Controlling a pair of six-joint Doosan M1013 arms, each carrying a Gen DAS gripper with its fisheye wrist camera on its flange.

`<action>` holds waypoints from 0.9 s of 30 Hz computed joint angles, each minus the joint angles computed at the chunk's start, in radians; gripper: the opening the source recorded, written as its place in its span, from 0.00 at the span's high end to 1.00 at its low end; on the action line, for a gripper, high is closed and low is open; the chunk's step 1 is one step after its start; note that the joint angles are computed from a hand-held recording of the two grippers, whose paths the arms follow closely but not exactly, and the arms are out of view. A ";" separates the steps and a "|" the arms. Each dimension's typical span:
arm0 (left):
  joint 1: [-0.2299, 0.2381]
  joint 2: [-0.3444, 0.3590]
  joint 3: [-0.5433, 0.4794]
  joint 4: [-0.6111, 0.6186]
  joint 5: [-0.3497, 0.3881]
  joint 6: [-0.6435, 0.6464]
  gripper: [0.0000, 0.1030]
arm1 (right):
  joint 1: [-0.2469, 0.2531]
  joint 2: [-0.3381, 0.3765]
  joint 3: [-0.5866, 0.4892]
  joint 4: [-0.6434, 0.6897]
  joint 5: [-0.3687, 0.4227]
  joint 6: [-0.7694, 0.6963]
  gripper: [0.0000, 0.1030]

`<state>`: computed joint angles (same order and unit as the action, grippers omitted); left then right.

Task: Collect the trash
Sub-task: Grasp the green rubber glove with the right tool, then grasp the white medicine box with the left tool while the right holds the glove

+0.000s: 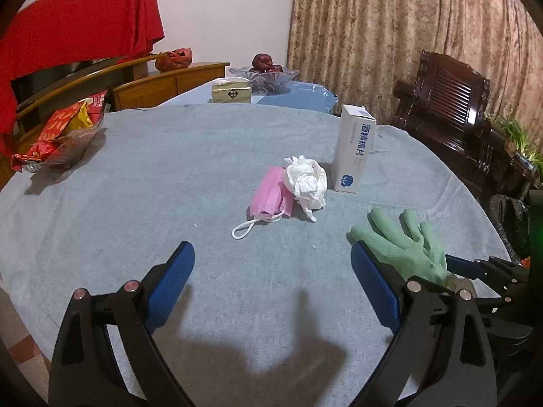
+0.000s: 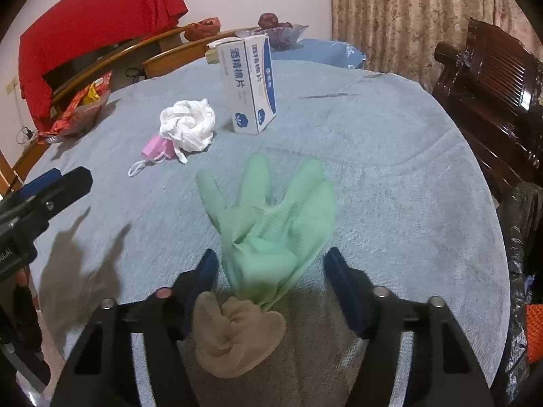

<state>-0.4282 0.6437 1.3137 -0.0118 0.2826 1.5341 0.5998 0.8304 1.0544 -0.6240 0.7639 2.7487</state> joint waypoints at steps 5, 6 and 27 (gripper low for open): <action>-0.005 0.001 -0.001 -0.004 0.001 0.004 0.12 | -0.006 -0.008 0.010 0.024 -0.023 -0.029 0.65; -0.006 0.001 -0.001 -0.005 0.001 0.006 0.12 | -0.007 -0.010 0.013 0.025 -0.028 -0.034 0.66; -0.035 0.032 -0.074 -0.174 -0.005 0.176 0.12 | -0.038 -0.075 0.074 -0.127 -0.058 0.120 0.78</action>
<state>-0.4632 0.6753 1.2395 -0.1855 0.2774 1.7102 0.5615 0.7558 1.1280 -0.7512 0.7059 2.8686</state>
